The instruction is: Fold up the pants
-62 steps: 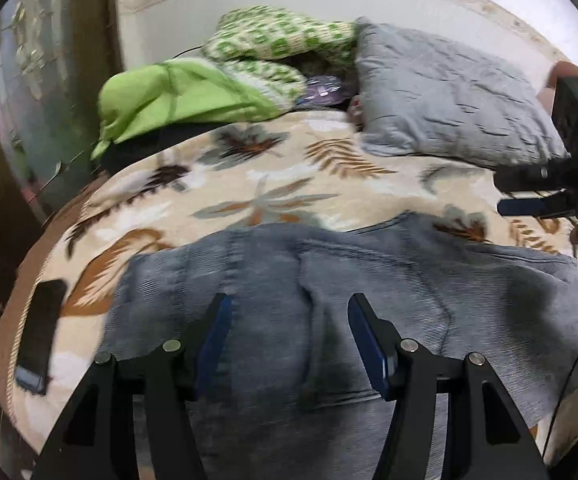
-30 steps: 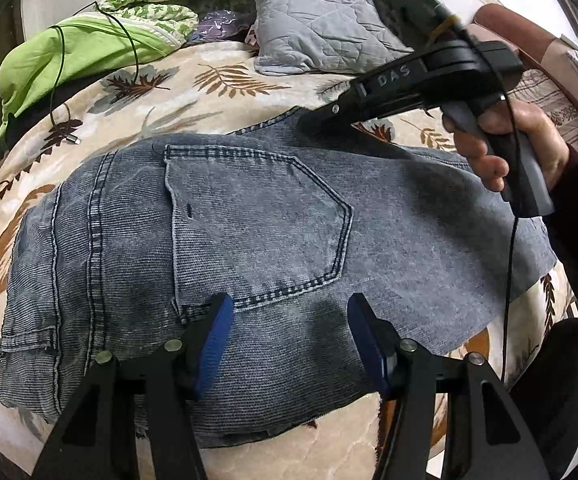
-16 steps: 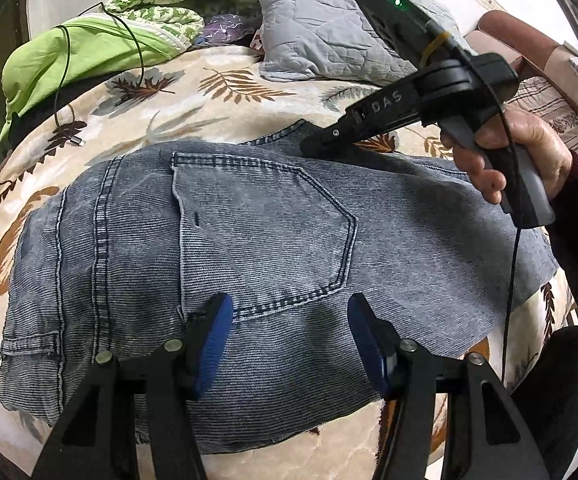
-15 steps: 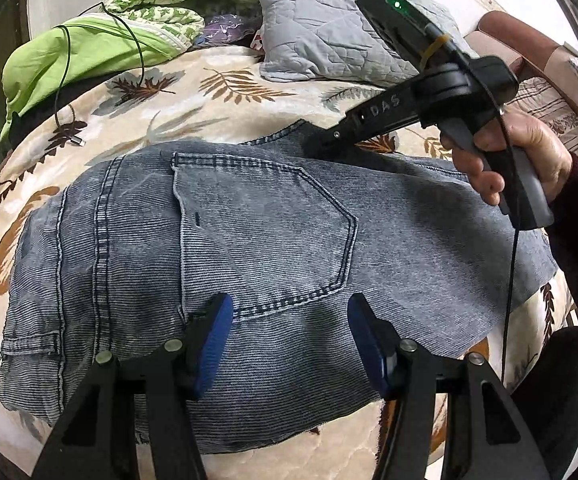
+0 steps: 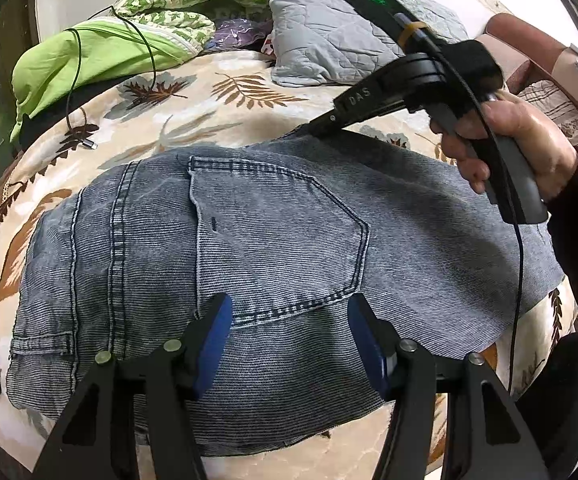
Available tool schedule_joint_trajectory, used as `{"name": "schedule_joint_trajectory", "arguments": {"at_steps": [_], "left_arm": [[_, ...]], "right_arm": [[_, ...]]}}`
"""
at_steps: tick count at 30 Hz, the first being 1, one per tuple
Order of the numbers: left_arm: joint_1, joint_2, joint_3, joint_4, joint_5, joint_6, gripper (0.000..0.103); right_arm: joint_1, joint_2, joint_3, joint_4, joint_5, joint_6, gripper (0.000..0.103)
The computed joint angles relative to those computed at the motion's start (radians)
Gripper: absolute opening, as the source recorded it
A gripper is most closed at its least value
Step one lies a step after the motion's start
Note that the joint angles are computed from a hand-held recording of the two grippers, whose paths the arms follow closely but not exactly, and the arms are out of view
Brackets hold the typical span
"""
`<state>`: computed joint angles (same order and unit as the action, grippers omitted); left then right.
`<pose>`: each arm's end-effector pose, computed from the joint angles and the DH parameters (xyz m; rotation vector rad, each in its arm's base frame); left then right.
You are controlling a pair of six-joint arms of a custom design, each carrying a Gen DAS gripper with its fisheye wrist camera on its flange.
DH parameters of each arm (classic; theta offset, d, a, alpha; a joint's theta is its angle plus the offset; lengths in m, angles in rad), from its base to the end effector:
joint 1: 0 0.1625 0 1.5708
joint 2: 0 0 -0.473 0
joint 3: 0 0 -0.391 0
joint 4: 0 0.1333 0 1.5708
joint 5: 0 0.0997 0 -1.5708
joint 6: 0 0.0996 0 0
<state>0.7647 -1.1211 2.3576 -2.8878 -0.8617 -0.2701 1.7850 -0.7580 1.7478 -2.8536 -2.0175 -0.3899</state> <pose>-0.1798 -0.4472 0.1518 0.6297 2.4345 -0.5640 0.2326 -0.6448 0.1036 0.7043 -2.5594 0.3371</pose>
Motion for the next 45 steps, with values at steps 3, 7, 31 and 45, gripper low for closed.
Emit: {"name": "schedule_joint_trajectory", "arguments": {"at_steps": [3, 7, 31, 45], "left_arm": [[0.001, 0.001, 0.0, -0.003, -0.002, 0.002, 0.061], [0.001, 0.013, -0.003, 0.011, 0.013, 0.019, 0.061], [-0.09, 0.228, -0.045, -0.123, 0.076, 0.076, 0.062], [-0.098, 0.296, -0.067, -0.117, 0.138, 0.08, 0.068]], "right_arm": [[-0.005, 0.022, -0.025, 0.009, -0.01, 0.023, 0.003], [-0.031, 0.037, -0.025, 0.018, 0.009, 0.044, 0.003], [-0.409, -0.757, 0.748, -0.434, 0.221, 0.162, 0.005], [-0.781, -0.907, 0.806, -0.517, 0.709, 0.212, 0.084]]}}
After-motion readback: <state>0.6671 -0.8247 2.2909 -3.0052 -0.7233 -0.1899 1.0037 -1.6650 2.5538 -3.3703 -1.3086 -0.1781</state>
